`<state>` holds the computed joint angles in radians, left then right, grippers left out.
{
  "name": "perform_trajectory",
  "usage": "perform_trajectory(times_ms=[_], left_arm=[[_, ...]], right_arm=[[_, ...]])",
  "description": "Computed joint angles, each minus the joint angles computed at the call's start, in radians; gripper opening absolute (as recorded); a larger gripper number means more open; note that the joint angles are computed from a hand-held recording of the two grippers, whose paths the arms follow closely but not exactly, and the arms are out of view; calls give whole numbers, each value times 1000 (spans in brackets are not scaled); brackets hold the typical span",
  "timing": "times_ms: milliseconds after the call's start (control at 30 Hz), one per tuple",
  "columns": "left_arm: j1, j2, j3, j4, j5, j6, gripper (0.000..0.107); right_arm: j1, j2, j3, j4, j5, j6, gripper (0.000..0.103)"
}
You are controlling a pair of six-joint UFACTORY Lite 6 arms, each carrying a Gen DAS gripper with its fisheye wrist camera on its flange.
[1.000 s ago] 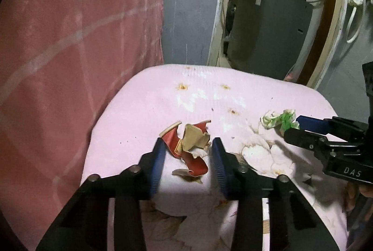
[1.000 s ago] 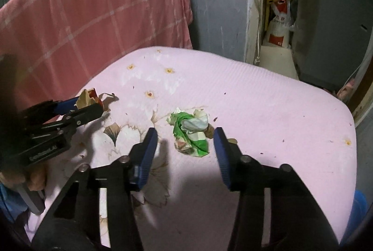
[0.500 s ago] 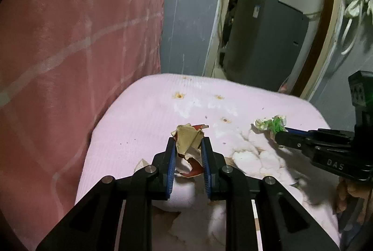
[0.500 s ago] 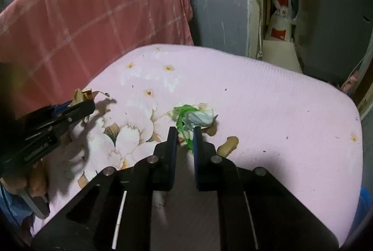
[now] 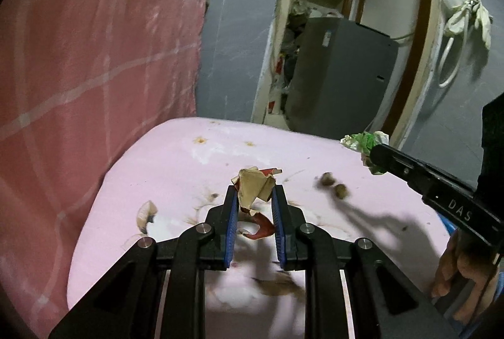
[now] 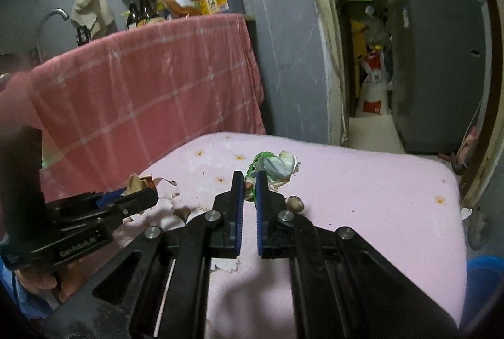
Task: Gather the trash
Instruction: 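Carry the red paper and green wrapper over the blue basin and release both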
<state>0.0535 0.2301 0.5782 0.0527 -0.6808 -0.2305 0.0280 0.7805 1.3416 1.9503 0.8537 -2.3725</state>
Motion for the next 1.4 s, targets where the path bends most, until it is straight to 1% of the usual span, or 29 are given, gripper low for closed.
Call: perform_trajectory(times_ms=[100,200,367,500,567,633,800,900,1067,1167,1400], left_arm=[[-32,-45,-48,-31,-62,-5,17],[-101,-107,-99,-114,-130,13,17],[-248,-190,-118,-266,-191,93,17],[-360,-229,-93,-369,-206,178,18],[-420,-223,-60,-419,-204,219,18],[-454,-198,-22,-434,-199,229,18],[-575,-111,104,-509,-163,291,18],[-616,-59,181,-462,-114,259,18],[-691,20,309,-498,-61,314,18],[-717,80,391,-505,-24,333,18],[-749,245,578,-511,86,347,18]], right_arm=[[-43,-75,-116,81,91,-123,7],[-93,-165,-235,132,196,-214,7],[-214,-307,-382,138,341,-284,7],[-319,-356,-426,122,405,-295,7],[-363,-362,-435,116,429,-298,7],[-412,-363,-437,106,447,-296,7],[-539,-369,-442,84,483,-299,7],[-604,-359,-433,70,494,-283,7],[-711,-301,-372,31,495,-227,7],[-754,-248,-302,10,473,-154,7],[-786,-90,-79,-68,330,56,7]])
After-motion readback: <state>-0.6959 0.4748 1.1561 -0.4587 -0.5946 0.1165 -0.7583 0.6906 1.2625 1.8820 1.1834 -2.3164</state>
